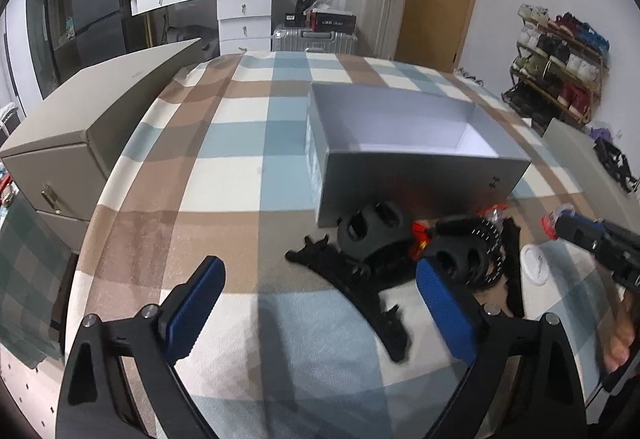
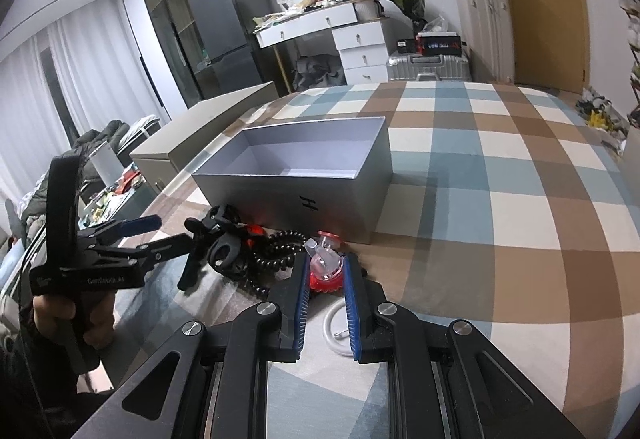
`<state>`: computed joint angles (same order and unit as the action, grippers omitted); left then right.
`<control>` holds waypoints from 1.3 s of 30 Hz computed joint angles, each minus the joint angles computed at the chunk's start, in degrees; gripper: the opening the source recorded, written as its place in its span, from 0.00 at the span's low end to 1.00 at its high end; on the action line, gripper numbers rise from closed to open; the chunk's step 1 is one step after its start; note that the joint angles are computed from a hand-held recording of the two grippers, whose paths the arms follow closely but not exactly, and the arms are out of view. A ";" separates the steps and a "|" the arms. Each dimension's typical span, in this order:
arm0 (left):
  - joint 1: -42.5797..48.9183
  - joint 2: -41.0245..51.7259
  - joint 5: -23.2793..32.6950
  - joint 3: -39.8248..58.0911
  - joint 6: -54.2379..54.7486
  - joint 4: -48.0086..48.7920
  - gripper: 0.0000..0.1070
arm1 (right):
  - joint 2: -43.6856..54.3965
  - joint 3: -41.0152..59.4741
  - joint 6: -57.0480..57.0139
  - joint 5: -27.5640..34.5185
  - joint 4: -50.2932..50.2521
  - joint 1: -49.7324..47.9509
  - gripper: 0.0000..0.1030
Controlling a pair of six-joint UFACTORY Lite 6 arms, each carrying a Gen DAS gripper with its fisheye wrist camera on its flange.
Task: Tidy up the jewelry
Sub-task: 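Carry the red-and-white item into the grey box while the left gripper grasps a black claw clip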
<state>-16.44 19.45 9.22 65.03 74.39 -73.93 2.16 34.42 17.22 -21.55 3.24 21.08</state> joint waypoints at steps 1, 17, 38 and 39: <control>-0.01 -0.14 0.95 0.18 1.31 -1.31 0.86 | -0.11 -0.07 0.05 -0.06 -0.11 0.05 0.15; 0.79 3.23 8.78 4.70 -2.54 1.07 0.23 | -0.69 0.08 -1.58 -0.41 1.87 0.83 0.14; 2.73 -3.34 8.95 -0.04 15.14 -16.00 0.22 | -1.90 2.06 -7.43 -0.33 7.97 3.39 0.14; 2.72 -3.42 9.08 0.07 15.12 -15.95 0.22 | -1.96 2.14 -7.35 -0.30 7.92 3.46 0.14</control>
<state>-13.72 16.03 18.30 65.10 89.51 -89.88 0.20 36.57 9.87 -21.85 11.17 24.54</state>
